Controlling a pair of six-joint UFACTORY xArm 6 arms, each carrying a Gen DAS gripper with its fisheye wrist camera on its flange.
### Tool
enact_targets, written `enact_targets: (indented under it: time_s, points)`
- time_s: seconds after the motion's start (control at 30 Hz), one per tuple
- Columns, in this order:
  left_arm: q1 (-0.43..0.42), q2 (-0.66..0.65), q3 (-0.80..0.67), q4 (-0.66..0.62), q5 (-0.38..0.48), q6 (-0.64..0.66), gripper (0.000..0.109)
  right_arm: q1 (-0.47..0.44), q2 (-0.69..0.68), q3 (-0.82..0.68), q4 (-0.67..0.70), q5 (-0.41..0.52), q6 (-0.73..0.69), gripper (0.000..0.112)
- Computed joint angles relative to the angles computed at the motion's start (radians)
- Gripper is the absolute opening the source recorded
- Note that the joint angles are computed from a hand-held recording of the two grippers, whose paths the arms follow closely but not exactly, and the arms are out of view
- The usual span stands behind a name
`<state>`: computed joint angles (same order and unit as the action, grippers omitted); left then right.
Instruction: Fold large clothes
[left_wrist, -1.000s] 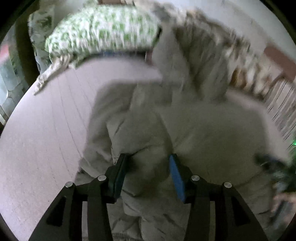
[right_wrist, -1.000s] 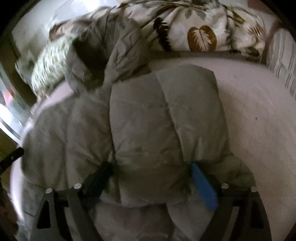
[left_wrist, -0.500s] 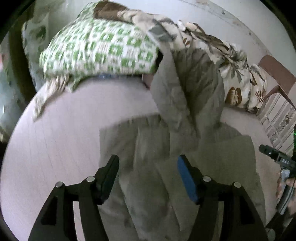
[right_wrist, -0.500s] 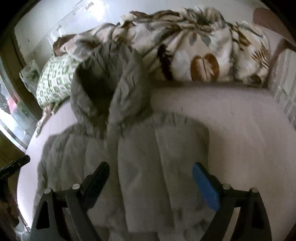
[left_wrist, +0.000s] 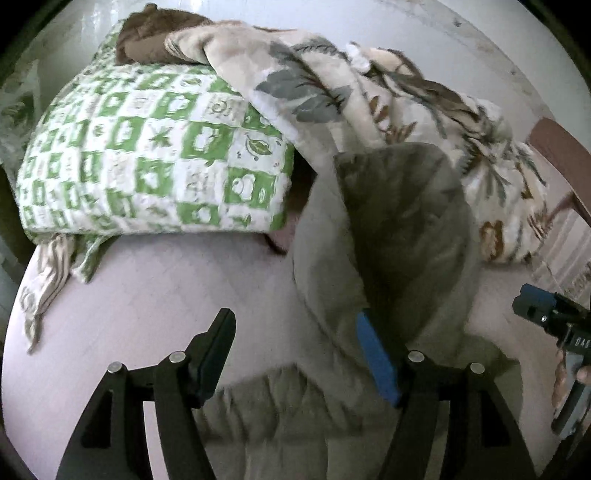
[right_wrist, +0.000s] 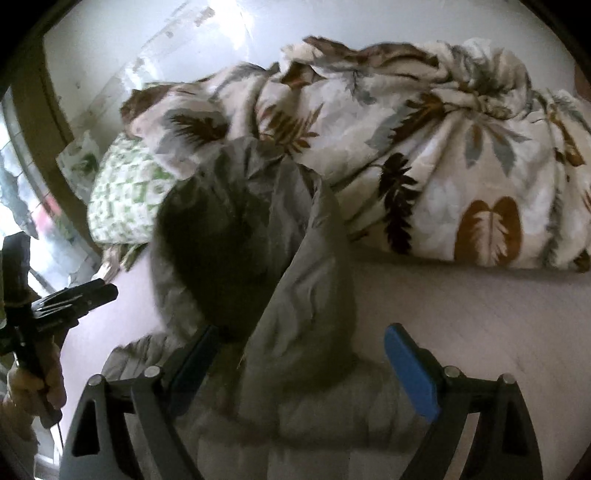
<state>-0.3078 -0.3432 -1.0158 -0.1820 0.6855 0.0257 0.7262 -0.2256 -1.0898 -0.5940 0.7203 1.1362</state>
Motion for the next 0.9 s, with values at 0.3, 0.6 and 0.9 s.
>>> enact_targets:
  time_s: [0.3,0.6,0.9]
  points:
    - [-0.026,0.291,-0.196,-0.067,-0.060,0.008,0.069,-0.152,0.263,-0.216,0.033,-0.065,-0.067,0.093]
    - [-0.027,0.166,-0.103,-0.219,-0.065,0.147,0.013,-0.135,0.247,-0.196,0.052,-0.115,-0.072,0.015]
    - [0.035,-0.308,0.190,-0.373,0.094,0.330,0.012,0.042,-0.065,0.034,-0.031,-0.078,-0.009,0.015]
